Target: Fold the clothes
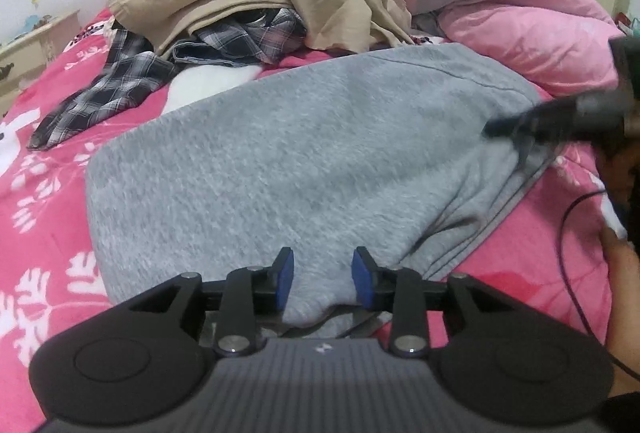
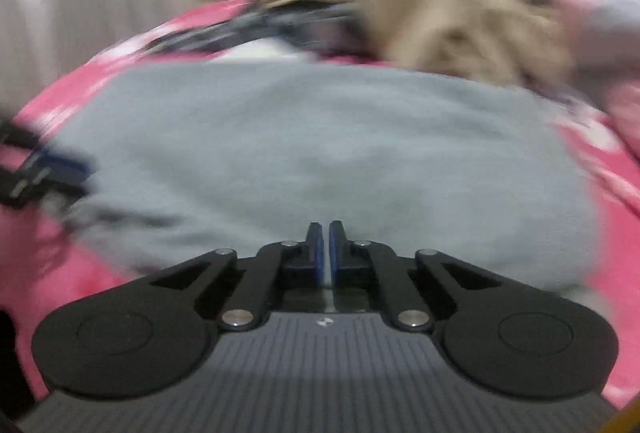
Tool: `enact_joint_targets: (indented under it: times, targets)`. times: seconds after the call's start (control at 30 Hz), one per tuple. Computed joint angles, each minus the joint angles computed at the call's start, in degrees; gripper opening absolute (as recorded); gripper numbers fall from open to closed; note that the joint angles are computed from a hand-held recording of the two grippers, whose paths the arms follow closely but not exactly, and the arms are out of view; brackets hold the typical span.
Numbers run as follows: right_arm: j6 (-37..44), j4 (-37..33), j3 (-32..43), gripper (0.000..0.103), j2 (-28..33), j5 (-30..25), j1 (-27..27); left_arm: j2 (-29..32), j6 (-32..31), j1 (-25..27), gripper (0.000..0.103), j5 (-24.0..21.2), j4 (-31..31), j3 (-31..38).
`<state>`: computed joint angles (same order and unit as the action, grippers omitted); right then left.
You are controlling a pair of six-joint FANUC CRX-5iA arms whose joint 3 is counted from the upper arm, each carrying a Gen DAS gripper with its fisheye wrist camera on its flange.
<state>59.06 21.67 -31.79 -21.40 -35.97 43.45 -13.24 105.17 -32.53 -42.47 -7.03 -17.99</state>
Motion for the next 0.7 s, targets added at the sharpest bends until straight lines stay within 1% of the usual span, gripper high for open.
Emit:
enact_joint_targets:
  times: [0.03, 0.1, 0.13, 0.17, 0.2, 0.23, 0.3, 0.33, 0.37, 0.4, 0.47, 0.5, 0.53, 0.6, 0.63, 0.67, 0.7]
  targets:
    - [-3.1, 2.0, -0.1, 0.001, -0.4, -0.1, -0.9, 0.0, -0.2, 0.1, 0.034, 0.1, 0.2, -0.1]
    - [-7.4, 5.1, -0.9, 0.003, -1.6, 1.8, -1.8, -0.1, -0.7, 0.3, 0.034, 0.3, 0.6, -0.3]
    - [-8.2, 6.7, -1.7, 0.003, -2.0, 3.2, -1.6, -0.2, -1.0, 0.5, 0.034, 0.5, 1.2, -0.6]
    - [-7.7, 6.8, -1.8, 0.003, -1.9, 4.2, -1.4, -0.2, -1.4, 0.8, 0.034, 0.8, 1.8, -0.8]
    - [-6.3, 5.8, -1.6, 0.003, -1.4, 4.1, -1.1, -0.3, -1.6, 1.0, 0.034, 0.9, 2.3, -1.0]
    - [-5.2, 4.9, -1.4, 0.001, -0.8, 3.4, -1.0, -0.4, -1.8, 1.2, 0.035, 1.2, 2.7, -1.3]
    - [-4.2, 3.1, -3.9, 0.000, -0.8, 4.1, -2.9, -0.7, -2.1, 1.5, 0.035, 1.5, 3.5, -1.7]
    - [-2.5, -1.0, -4.3, 0.000, -1.2, 4.9, -4.5, -0.7, -2.2, 1.5, 0.035, 1.5, 3.5, -1.8]
    - [-3.7, -2.6, -4.3, 0.000, -1.9, 5.2, -5.3, -0.7, -2.2, 1.5, 0.035, 1.4, 3.4, -1.7]
    - [-5.0, -1.1, -4.4, 0.000, -2.5, 4.8, -5.2, -0.7, -2.5, 1.5, 0.035, 1.4, 3.4, -1.7]
    - [-11.4, 7.8, -6.7, 0.000, -3.9, 6.5, -4.3, -0.8, -2.9, 1.6, 0.035, 1.4, 3.4, -1.8]
    - [-12.8, 9.3, -6.9, 0.002, -4.0, 7.5, -4.2, -0.8, -3.1, 1.6, 0.036, 1.4, 3.5, -1.8]
    - [-13.1, 9.1, -6.6, 0.002, -3.5, 8.8, -4.5, -0.8, -3.3, 1.6, 0.036, 1.4, 3.5, -1.8]
    - [-11.2, 5.6, -4.9, 0.002, -1.3, 11.2, -5.7, -0.8, -3.6, 1.6, 0.036, 1.5, 3.6, -1.9]
    - [-11.3, 5.2, -4.4, 0.002, -0.1, 12.3, -6.2, -0.9, -3.9, 1.7, 0.036, 1.5, 3.7, -2.0]
    - [-13.8, 7.1, -4.4, 0.002, 1.5, 12.9, -6.8, -1.0, -4.2, 1.8, 0.036, 1.6, 4.0, -2.2]
    - [-16.6, 9.1, -4.3, 0.000, 3.2, 13.0, -7.5, -1.1, -4.7, 2.0, 0.036, 1.8, 4.5, -2.4]
